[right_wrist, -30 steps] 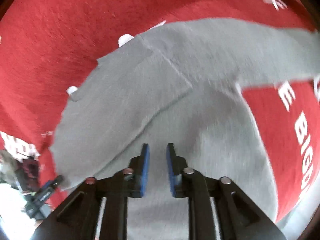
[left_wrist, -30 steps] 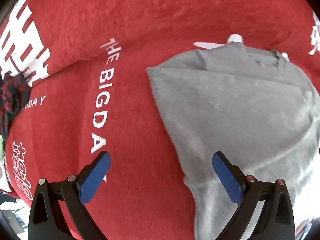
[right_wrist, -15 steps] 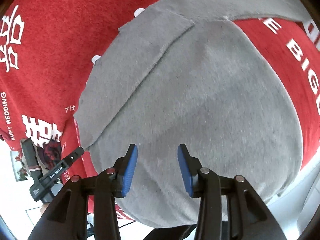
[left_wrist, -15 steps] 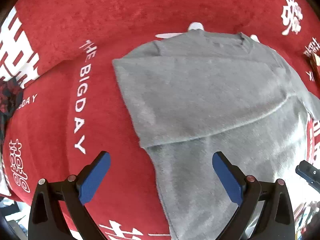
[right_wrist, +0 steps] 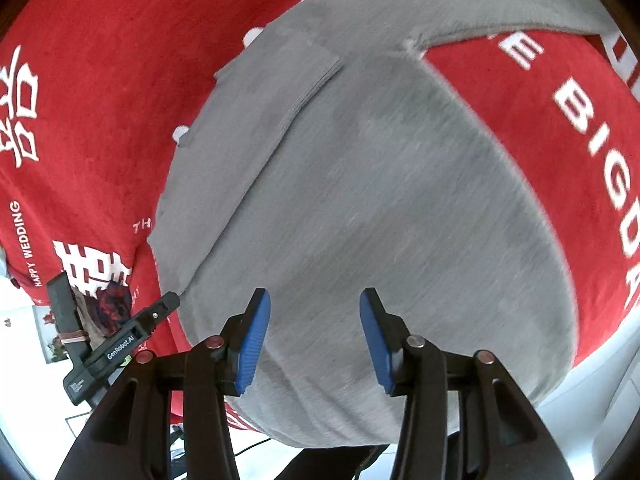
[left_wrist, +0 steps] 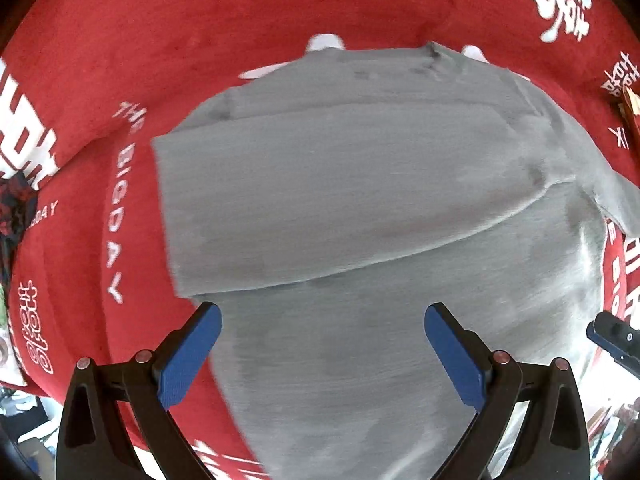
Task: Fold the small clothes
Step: 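Move the right gripper to the other sleeve and grasp its cuff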
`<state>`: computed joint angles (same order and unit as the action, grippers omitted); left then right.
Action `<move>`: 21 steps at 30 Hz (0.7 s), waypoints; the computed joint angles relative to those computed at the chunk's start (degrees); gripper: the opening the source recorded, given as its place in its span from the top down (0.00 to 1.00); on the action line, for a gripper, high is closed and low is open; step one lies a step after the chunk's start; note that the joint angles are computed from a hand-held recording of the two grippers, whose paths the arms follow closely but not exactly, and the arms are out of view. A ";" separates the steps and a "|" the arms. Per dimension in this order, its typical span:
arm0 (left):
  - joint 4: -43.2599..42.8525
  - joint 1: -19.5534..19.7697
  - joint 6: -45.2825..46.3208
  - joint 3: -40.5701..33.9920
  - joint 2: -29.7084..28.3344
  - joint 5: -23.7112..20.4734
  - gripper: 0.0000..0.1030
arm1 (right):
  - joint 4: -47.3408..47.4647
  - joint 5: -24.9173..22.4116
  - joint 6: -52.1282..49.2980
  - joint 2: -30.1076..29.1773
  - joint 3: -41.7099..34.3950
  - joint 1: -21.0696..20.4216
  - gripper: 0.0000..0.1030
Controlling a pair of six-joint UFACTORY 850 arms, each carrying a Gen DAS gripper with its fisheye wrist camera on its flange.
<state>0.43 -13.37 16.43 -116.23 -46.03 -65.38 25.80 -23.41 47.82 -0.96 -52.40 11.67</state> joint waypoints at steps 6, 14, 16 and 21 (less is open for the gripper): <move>-0.62 -5.81 -3.64 0.01 -0.44 -1.29 0.01 | 6.80 -2.98 -12.85 4.88 4.21 -8.41 0.51; -3.57 -12.95 -4.87 -6.72 -4.70 -3.17 0.01 | 6.05 -3.62 -15.34 13.77 11.67 -22.80 0.47; -3.39 -14.26 -5.27 -8.65 -5.90 -2.93 0.01 | 5.55 -2.50 -14.31 15.99 14.01 -26.59 0.45; -2.67 -15.97 -7.06 -11.23 -7.76 -3.59 0.01 | 14.03 1.61 -16.78 19.73 20.49 -34.29 0.45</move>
